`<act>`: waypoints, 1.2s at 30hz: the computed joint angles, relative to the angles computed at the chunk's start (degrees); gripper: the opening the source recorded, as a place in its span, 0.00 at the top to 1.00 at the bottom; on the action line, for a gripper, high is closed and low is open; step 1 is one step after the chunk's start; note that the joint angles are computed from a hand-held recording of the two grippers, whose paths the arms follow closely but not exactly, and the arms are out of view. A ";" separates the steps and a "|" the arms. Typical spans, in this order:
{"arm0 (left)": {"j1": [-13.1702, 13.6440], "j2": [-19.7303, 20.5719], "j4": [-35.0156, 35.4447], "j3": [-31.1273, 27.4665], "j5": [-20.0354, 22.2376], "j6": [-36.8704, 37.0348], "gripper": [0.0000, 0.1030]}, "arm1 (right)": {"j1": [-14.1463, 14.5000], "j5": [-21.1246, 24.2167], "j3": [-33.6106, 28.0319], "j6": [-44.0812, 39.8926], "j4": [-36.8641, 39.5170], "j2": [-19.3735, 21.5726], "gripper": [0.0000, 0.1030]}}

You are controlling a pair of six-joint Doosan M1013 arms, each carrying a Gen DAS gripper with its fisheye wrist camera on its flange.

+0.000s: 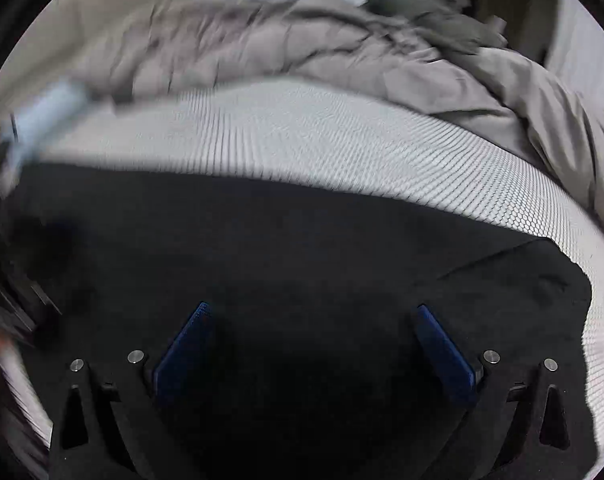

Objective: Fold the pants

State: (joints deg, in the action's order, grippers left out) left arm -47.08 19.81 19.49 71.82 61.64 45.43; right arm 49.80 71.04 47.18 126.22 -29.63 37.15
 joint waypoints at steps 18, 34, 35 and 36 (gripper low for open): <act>-0.96 -17.40 14.93 20.60 -0.91 -22.95 0.01 | 0.98 2.06 5.62 7.30 -6.38 -4.37 0.02; 2.22 -22.55 14.80 26.44 6.94 -32.85 0.01 | 1.31 13.00 2.65 7.28 -11.46 -1.15 0.00; 2.61 -23.05 14.19 26.64 7.05 -33.38 0.02 | 0.73 12.28 4.45 9.93 -10.86 -2.27 0.01; 2.42 -23.39 14.28 26.67 7.80 -33.80 0.10 | 0.21 10.44 5.70 11.90 -9.38 -3.28 0.01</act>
